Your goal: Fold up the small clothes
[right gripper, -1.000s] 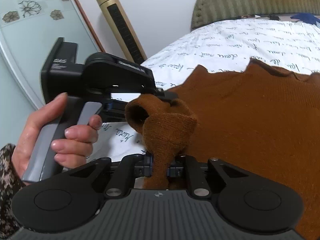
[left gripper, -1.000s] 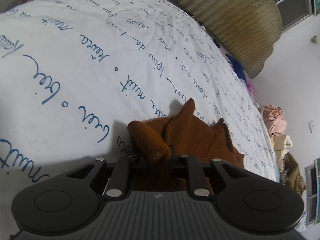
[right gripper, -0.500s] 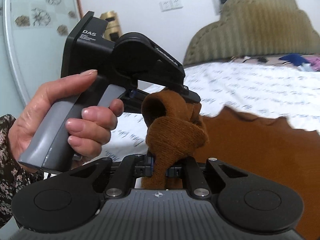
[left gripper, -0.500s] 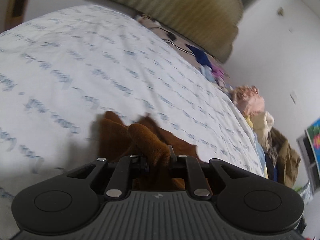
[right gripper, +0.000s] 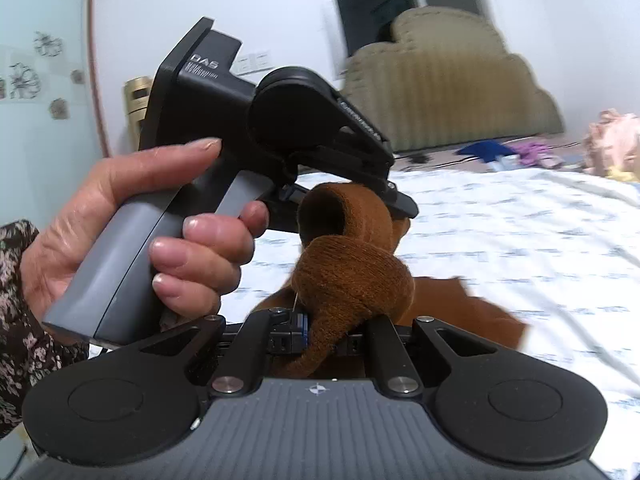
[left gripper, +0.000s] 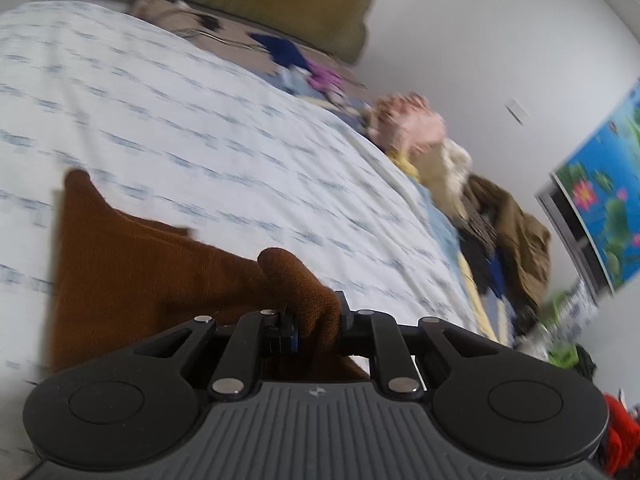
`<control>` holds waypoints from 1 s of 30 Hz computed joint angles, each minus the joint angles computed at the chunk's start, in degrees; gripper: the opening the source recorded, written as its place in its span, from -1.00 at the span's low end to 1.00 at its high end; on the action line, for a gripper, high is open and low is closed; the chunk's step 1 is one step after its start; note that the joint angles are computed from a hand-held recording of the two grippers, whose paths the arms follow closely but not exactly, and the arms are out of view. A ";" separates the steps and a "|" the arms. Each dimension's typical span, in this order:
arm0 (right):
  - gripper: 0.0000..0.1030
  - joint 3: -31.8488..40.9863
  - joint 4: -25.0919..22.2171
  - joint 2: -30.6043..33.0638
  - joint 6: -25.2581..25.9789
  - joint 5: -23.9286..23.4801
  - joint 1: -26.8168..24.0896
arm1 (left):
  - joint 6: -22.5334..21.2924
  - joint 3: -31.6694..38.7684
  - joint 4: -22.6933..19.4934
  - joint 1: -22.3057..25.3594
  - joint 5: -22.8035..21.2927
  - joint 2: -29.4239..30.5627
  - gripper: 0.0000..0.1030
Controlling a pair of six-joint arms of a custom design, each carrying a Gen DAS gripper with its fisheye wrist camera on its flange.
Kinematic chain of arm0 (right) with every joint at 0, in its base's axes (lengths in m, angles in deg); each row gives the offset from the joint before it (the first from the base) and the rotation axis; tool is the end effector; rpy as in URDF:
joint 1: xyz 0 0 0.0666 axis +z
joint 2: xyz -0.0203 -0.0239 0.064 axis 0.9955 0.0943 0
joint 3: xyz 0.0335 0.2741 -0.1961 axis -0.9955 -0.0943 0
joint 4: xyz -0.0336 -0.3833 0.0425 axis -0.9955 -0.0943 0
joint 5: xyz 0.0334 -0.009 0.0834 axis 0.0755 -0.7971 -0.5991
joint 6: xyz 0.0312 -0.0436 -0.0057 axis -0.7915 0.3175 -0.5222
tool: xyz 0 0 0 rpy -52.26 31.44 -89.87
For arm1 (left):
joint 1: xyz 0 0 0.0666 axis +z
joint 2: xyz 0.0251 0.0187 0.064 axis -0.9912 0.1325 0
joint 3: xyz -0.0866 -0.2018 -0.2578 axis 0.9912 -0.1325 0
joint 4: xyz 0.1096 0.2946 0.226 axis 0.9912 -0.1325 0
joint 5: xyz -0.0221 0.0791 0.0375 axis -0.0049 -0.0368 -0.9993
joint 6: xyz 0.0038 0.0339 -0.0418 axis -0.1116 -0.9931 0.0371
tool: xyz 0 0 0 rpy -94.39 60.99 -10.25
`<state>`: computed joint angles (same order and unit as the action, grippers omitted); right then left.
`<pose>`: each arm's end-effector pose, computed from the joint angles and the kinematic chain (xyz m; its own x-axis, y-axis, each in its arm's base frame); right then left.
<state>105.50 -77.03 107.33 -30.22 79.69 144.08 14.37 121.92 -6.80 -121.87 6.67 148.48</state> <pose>0.2133 0.3257 0.4313 -0.4043 -0.0141 -0.9145 -0.3829 0.9107 0.1553 0.4078 -0.3411 0.4623 -0.8014 -0.2252 -0.5541 0.1962 0.7762 -0.5992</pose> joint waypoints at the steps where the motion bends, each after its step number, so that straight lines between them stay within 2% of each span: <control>1: -0.73 -1.05 -0.34 -1.19 -0.37 1.16 0.07 | -0.05 0.60 0.12 -0.89 0.26 0.74 -0.71; 7: -0.73 -6.76 -3.85 -6.66 -6.26 5.20 0.49 | -0.45 2.38 -0.38 -4.51 1.91 4.57 -0.71; 10: -0.73 -8.48 -5.94 -7.39 -10.83 3.81 -0.37 | -0.31 2.19 -0.86 -5.51 1.83 5.81 -0.70; 13: -0.73 -10.30 -6.79 -8.16 -16.29 -0.55 -2.53 | 0.07 1.99 -1.46 -6.04 1.22 6.62 -0.70; 20: -0.73 -14.89 -2.20 -10.11 -26.71 -14.92 -11.09 | -0.69 4.46 -3.51 -6.61 -1.37 8.65 -0.69; 25: -0.73 -16.23 0.28 -10.11 -28.24 -17.82 -13.31 | -2.44 7.18 -6.09 -7.57 -5.02 9.59 -0.67; 27: -0.72 -17.62 0.69 -11.24 -29.37 -17.13 -12.22 | -4.67 9.06 -7.61 -8.15 -7.28 10.15 -0.66; 29: -0.72 -18.13 0.64 -11.62 -30.49 -17.29 -12.08 | -6.93 12.91 -11.29 -8.78 -9.97 11.88 -0.66; 30: -0.72 -18.95 1.24 -12.20 -30.95 -18.90 -13.16 | -8.09 15.17 -13.42 -9.12 -11.27 13.03 -0.66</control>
